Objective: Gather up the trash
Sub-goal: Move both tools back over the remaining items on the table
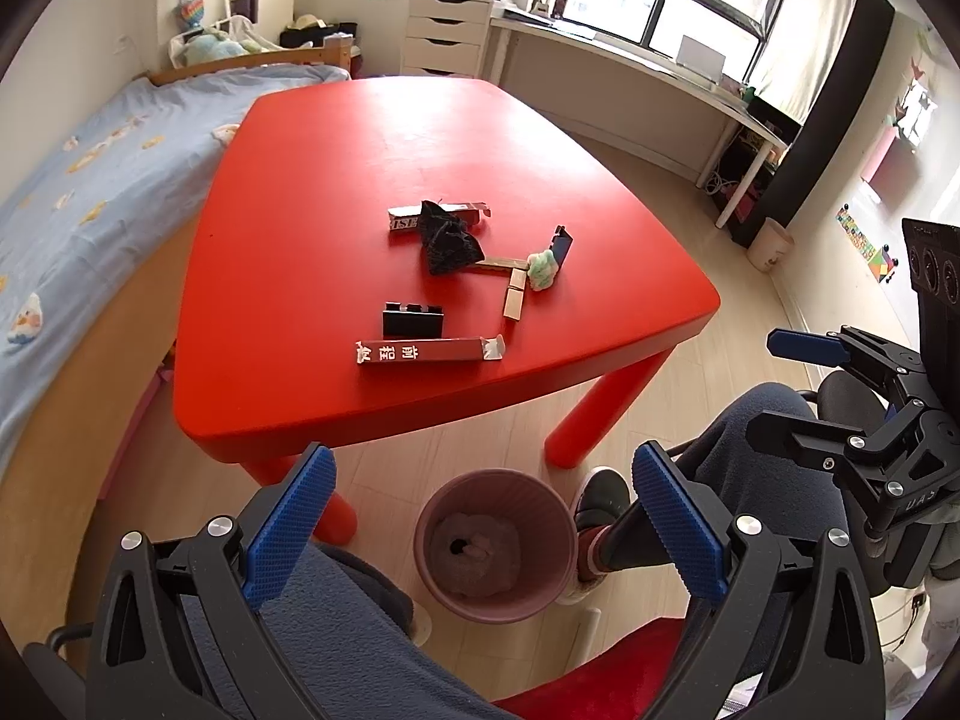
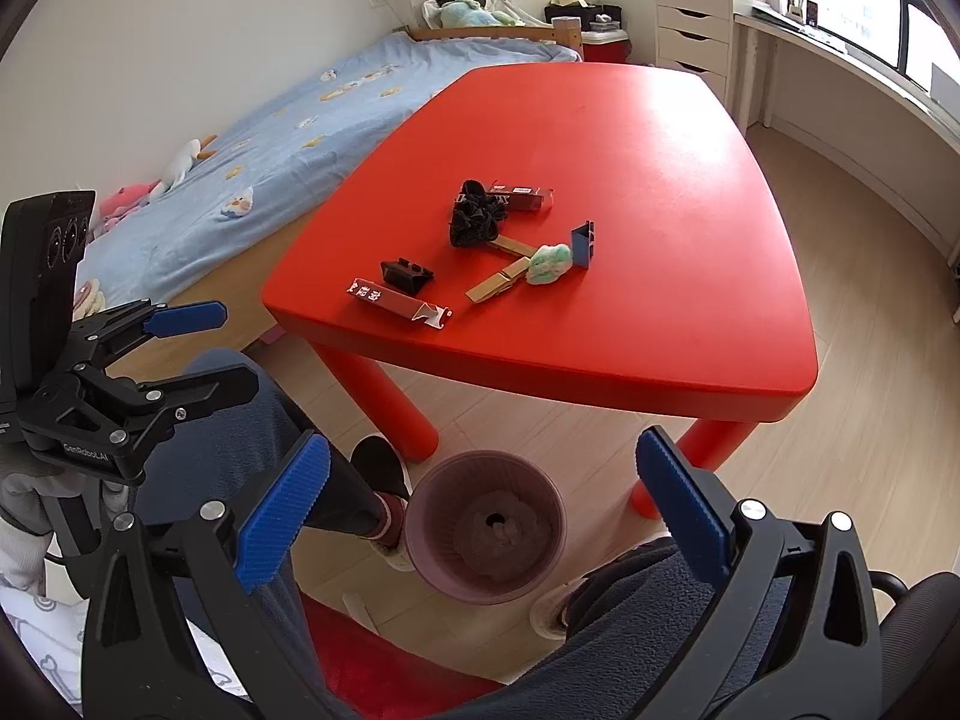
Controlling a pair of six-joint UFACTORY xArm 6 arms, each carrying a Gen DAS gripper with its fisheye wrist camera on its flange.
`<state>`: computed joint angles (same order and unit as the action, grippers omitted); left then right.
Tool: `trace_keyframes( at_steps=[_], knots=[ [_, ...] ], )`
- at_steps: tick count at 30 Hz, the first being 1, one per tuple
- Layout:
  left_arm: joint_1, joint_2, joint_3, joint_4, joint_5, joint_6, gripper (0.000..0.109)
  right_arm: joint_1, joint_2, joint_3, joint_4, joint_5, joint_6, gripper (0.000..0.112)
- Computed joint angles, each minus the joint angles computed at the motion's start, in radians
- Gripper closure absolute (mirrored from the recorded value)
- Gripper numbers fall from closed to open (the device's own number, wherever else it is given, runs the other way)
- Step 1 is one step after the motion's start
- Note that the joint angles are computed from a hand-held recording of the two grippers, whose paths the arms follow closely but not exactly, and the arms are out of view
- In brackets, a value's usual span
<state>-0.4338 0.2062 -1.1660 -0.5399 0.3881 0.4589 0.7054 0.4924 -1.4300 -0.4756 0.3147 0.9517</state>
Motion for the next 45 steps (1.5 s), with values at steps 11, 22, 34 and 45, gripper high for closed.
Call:
trace_keyframes(
  at_steps=[11, 22, 34, 45],
  knots=[
    [0.005, 0.0, 0.001, -0.011, 0.005, 0.01, 0.013, -0.001, 0.001, 0.005, -0.007, -0.003, 0.012, 0.012],
    [0.01, 0.017, -0.028, 0.006, 0.009, 0.004, 0.013, -0.019, -0.004, 0.006, -0.008, -0.017, 0.017, 0.012],
    [0.029, 0.119, -0.189, 0.095, 0.044, -0.03, 0.013, -0.061, 0.059, -0.152, 0.037, 0.062, -0.074, 0.012],
    [0.052, 0.276, -0.415, 0.181, 0.172, -0.074, 0.013, -0.119, 0.273, -0.503, 0.263, 0.239, -0.286, 0.012]
  ],
)
